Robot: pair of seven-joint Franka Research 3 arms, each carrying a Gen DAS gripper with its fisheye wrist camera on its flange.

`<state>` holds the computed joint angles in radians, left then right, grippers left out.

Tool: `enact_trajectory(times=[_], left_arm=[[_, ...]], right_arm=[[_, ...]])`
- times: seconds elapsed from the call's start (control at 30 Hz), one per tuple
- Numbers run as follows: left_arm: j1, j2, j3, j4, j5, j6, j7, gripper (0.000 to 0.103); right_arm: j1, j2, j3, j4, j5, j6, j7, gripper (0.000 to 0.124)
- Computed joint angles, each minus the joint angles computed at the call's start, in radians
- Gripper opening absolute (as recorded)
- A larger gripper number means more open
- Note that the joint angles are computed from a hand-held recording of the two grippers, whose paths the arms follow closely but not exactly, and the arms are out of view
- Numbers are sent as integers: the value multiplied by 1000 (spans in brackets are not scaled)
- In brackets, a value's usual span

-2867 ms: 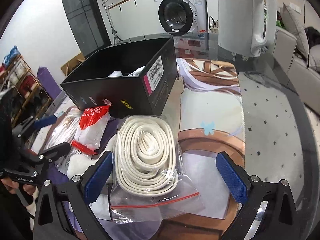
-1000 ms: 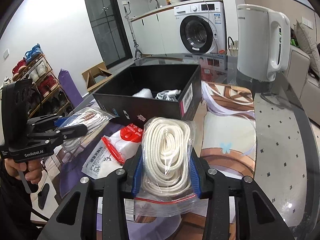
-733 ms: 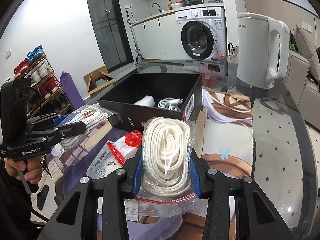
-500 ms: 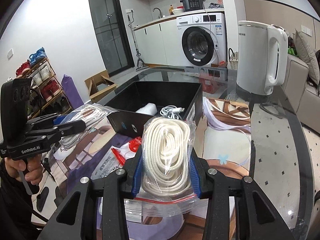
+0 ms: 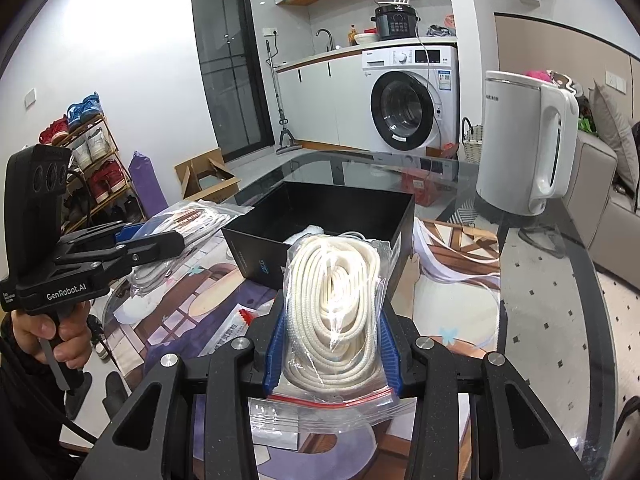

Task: Organize soft objects
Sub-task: 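Lift and carry both rope bags toward the black box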

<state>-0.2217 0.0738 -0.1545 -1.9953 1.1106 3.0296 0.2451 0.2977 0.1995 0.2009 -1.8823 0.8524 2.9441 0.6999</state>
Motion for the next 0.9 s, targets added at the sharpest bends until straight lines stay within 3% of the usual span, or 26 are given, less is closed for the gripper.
enact_trajectory(times=[0.43,0.9], left_arm=[[-16,37,-1,73,36,-79,-21,39],[-48,107,29,170,9,-120,34,39]], right_arm=[[12,20,10,45,-22,28,-17,40],[22,104,-5,163,-201,5,114,40]])
